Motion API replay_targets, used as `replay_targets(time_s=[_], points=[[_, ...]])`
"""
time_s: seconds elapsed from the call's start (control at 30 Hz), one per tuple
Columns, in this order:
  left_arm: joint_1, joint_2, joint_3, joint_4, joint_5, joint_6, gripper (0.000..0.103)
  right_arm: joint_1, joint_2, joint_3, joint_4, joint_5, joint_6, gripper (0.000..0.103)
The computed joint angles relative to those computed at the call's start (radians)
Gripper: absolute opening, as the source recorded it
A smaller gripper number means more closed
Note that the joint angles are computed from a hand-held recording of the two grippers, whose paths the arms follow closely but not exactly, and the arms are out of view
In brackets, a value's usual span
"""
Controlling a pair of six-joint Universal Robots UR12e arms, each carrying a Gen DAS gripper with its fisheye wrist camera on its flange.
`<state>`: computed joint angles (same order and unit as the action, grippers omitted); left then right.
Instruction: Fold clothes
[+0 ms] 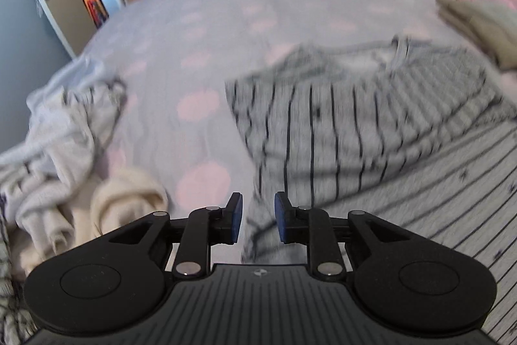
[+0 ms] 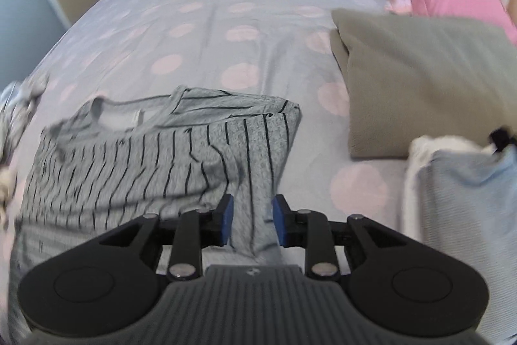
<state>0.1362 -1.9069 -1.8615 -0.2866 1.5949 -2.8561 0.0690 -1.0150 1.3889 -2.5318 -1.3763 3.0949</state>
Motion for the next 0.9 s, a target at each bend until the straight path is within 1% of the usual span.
replay_targets(time_s=[0.07,0.17,0.23,0.3,0.33,0.4,0.5,0.6,0.67,0.73,0.8,0.9], points=[[0.001,-0.006,0.02,0.019,0.004,0.019,0.02,-0.002,-0.019,0.014,-0.011,-0.026,-0.071,0.031],[-0.014,-0.03,0.062,0.031,0.072,0.051,0.02,-0.005,-0.032,0.027,-0.026,-0.043,-0.143,0.034],[-0.017,-0.046,0.084,0.043,0.082,0.065,0.02,-0.008,-0.029,0.031,-0.042,-0.039,-0.158,0.036],[-0.019,-0.059,0.101,0.053,0.075,0.068,0.02,-0.007,-0.018,0.032,-0.064,-0.04,-0.162,0.04],[-0.021,-0.066,0.105,0.064,0.071,0.073,0.02,-0.004,-0.009,0.029,-0.076,-0.046,-0.16,0.04],[-0.025,-0.082,0.114,0.086,0.055,0.1,0.02,0.001,0.011,0.017,-0.088,-0.052,-0.16,0.04],[-0.029,-0.107,0.128,0.104,0.024,0.157,0.02,0.005,0.04,-0.017,-0.062,-0.046,-0.146,0.04],[-0.036,-0.137,0.148,0.116,0.005,0.251,0.02,0.013,0.069,-0.055,-0.039,-0.039,-0.136,0.04],[-0.037,-0.153,0.157,0.129,-0.025,0.325,0.02,0.021,0.088,-0.076,-0.037,-0.031,-0.139,0.04],[-0.037,-0.169,0.172,0.119,-0.045,0.381,0.021,0.031,0.108,-0.102,-0.02,-0.027,-0.145,0.04],[-0.036,-0.182,0.186,0.097,-0.084,0.431,0.026,0.041,0.128,-0.124,-0.008,-0.024,-0.151,0.04],[-0.04,-0.202,0.206,0.067,-0.131,0.504,0.03,0.046,0.153,-0.153,0.014,0.008,-0.169,0.04]])
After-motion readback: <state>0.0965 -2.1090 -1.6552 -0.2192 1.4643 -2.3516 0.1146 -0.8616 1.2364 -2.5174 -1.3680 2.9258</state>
